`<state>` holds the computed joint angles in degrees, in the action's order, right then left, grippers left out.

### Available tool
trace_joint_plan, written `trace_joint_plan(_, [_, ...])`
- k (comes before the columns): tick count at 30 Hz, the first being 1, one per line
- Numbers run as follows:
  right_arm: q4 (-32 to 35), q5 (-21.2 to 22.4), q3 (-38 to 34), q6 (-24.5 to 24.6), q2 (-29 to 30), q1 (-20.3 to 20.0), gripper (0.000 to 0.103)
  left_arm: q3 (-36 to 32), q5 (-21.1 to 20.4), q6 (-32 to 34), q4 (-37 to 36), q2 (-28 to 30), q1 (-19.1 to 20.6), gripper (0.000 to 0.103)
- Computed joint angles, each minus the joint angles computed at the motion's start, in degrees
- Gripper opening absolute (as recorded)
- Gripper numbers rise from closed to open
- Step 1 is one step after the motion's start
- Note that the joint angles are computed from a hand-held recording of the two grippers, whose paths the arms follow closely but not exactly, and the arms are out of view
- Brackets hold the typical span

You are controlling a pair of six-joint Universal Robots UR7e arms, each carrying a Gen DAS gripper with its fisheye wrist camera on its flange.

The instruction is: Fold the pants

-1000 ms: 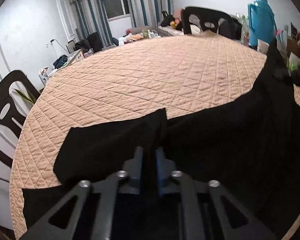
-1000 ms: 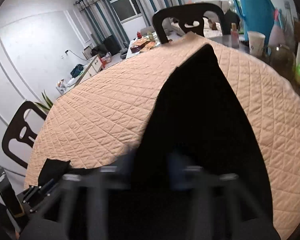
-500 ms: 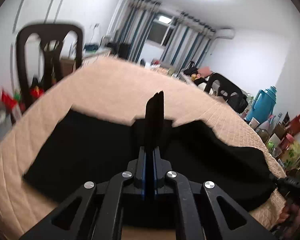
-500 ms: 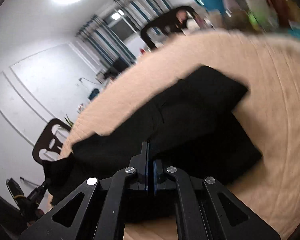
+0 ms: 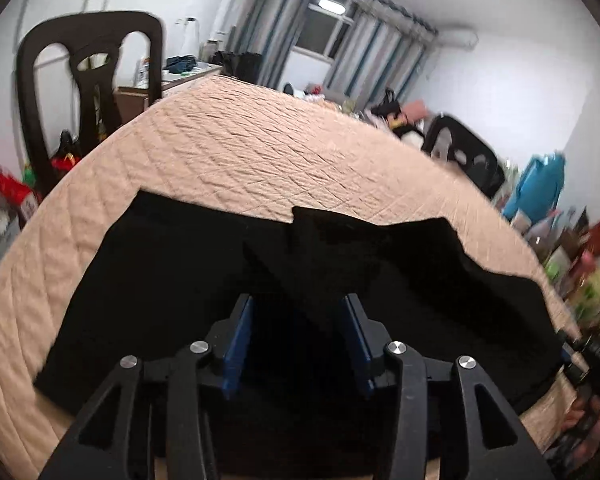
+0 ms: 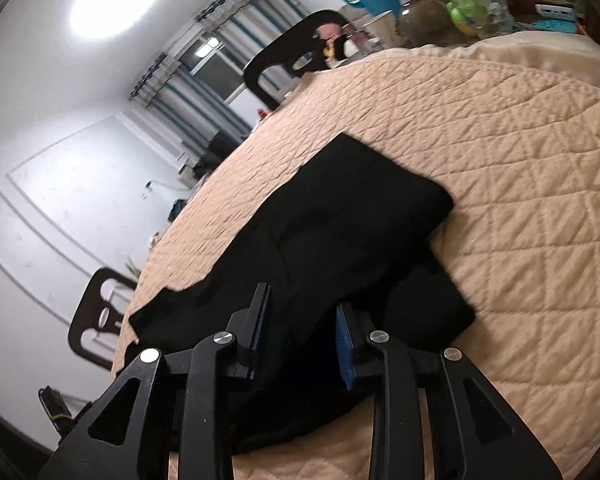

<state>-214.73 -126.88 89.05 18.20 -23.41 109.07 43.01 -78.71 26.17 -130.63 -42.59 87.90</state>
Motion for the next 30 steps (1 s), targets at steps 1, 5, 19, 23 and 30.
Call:
trace_joint_plan(1, [0.03,-0.14,-0.09,0.14,-0.10,-0.11,0.030,-1.69,1.29,0.30,2.27,0.91,-0.34,0.048])
trace_joint_plan(5, [0.12,-1.09,-0.27,1.04,-0.29,-0.47,0.030,-4.90,1.79,-0.99,6.76,2.37,-0.70,0.043])
trace_joint_plan(19, [-1.11,-1.46,-1.43,-5.97,0.63,1.51,0.003,15.86,-5.11,-7.04,-27.83,-9.64,2.63,0.005])
trace_joint_plan(23, [0.08,1.77,2.04,0.21,0.07,-0.83,0.003,10.72,-0.27,-12.01,-17.33,-6.17,4.33,0.004])
trace_joint_plan(30, [1.18,-0.39,1.34,-1.36,-0.36,0.13,0.003,11.73,-0.36,-12.35,-19.00,-6.24,4.44,0.005])
